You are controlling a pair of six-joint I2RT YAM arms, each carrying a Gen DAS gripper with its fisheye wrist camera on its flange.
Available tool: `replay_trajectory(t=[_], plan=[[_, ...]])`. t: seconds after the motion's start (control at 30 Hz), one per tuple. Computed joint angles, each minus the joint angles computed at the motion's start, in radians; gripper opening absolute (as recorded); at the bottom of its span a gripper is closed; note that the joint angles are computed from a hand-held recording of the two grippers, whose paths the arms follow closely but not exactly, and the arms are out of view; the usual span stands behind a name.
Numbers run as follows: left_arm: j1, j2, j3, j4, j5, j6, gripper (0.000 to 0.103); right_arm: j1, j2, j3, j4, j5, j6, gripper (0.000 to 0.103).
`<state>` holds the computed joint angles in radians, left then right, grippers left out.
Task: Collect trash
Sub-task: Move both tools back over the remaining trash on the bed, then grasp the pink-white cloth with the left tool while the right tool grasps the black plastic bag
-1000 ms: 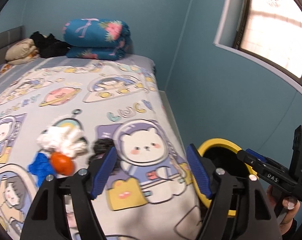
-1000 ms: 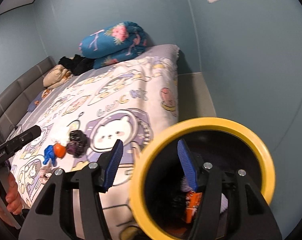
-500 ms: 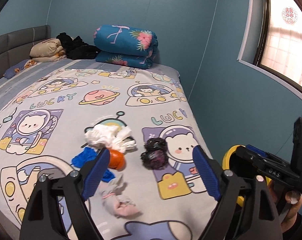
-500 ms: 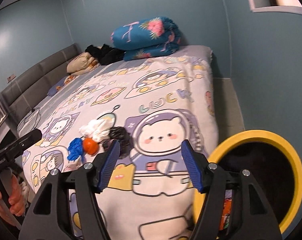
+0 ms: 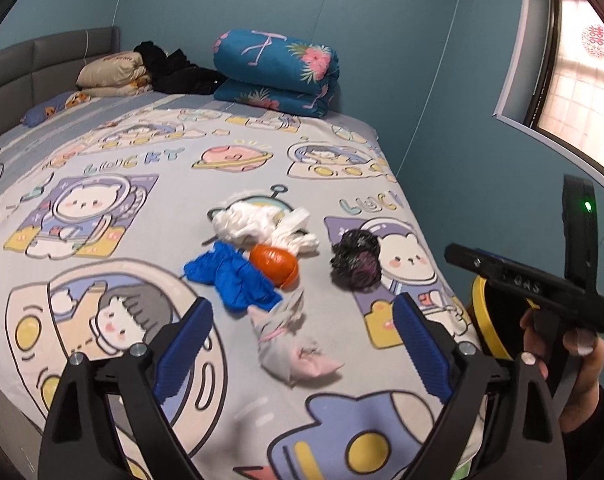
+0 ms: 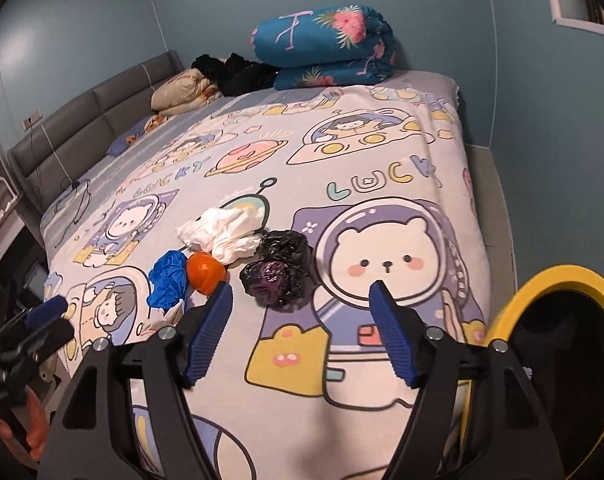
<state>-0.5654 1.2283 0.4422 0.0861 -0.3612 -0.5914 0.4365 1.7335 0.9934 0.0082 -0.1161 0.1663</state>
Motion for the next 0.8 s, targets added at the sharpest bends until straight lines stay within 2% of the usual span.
replay_trajectory(t=[0.13, 0.4, 0.8], plan=[[0.01, 0.02, -0.053, 0.058, 0.015, -0.017, 0.093, 0.026, 0.063, 0.056, -0.01, 0.022, 0.001, 0.071], [0.05, 0.128, -0.09, 0.171, 0.085, -0.037, 0.095, 0.048, 0.167, 0.158, -0.032, 0.037, -0.003, 0.087], [0.065, 0.282, -0.046, 0.267, 0.133, -0.049, 0.095, 0.067, 0.303, 0.294, -0.062, 0.077, -0.033, 0.09]])
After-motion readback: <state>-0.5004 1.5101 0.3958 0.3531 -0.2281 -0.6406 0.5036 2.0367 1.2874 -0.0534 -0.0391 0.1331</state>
